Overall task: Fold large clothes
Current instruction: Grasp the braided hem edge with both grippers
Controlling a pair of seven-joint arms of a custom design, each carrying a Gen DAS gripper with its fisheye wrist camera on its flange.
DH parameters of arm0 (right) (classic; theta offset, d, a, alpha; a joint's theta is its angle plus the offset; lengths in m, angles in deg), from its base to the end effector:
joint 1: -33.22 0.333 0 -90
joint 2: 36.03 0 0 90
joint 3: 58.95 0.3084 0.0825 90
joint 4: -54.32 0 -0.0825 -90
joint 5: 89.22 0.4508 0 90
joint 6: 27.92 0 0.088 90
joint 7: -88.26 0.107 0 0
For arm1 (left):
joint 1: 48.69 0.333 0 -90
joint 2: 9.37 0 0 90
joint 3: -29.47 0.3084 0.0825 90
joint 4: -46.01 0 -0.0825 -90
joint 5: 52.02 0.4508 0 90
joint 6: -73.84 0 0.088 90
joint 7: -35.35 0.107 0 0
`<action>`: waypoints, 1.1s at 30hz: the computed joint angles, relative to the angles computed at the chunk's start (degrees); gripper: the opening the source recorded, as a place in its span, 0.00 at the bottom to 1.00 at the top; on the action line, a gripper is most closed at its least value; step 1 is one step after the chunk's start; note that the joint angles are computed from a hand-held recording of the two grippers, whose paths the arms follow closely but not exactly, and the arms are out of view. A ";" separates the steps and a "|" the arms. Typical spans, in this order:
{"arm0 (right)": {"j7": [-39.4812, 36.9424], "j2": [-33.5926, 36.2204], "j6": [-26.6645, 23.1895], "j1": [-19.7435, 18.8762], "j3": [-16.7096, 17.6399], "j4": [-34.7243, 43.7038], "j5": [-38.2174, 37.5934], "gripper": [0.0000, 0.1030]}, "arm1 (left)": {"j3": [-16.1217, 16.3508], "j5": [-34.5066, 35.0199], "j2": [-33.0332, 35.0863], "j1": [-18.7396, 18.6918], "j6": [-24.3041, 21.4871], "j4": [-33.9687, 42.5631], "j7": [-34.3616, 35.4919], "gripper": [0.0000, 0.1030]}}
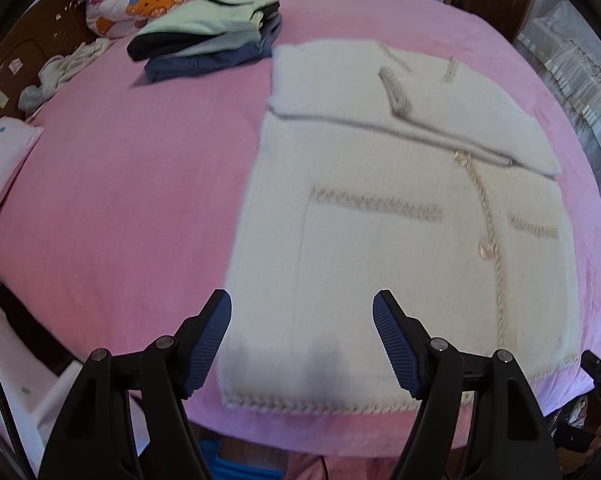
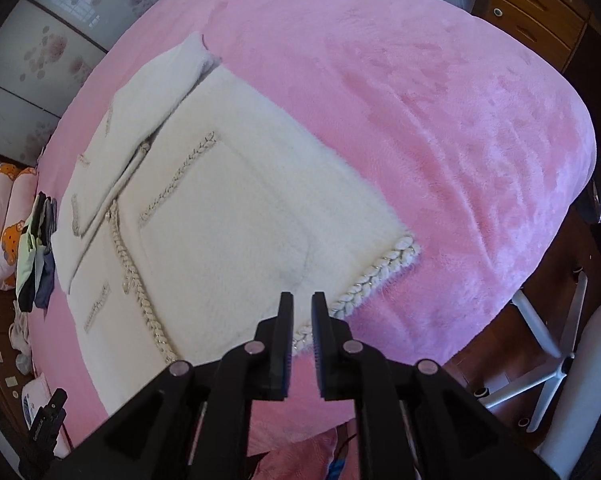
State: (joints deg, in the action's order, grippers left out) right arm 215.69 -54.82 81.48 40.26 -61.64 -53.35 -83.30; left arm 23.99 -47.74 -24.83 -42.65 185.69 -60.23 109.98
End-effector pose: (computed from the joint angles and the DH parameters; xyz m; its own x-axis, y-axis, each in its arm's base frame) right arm 0.5460 0.0452 0.6737 -0.5061 -0.8066 -0.3053 -0.7925 0.5746 -0.2045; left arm 0.5702 0.0042 0.6599 0.2592 -0.9658 -0.0019 -0.8974 -0.2401 -0.3703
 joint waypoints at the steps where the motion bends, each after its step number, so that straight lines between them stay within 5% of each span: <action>1: -0.43 -0.57 -0.08 -0.12 -0.24 -0.65 0.03 0.21 | 0.08 -0.17 -0.48 -0.02 -0.94 -0.57 0.19 0.70; 9: -4.17 -1.65 -1.07 -2.29 -2.75 -3.15 0.20 0.44 | 0.59 -2.29 -3.57 0.41 -8.15 -4.99 -0.01 0.79; 18: -13.84 3.00 2.07 -3.54 -4.70 -3.16 5.87 0.47 | 1.42 -3.40 -5.72 1.69 -12.14 -8.84 -0.05 0.86; 23: -18.42 6.46 -0.16 -3.80 -3.58 -0.49 6.56 0.50 | 2.45 -6.11 -6.93 2.60 -9.30 -11.32 -0.88 0.88; 33: -15.99 9.30 -3.56 -5.25 -2.92 2.41 8.21 0.50 | 5.23 -15.16 -4.45 4.43 -2.42 -15.01 -0.17 0.88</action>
State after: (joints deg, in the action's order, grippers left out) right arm 199.70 -45.52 77.93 35.01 -64.56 -50.93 -75.09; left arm 29.22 -62.90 -29.29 -38.21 183.27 -75.24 109.81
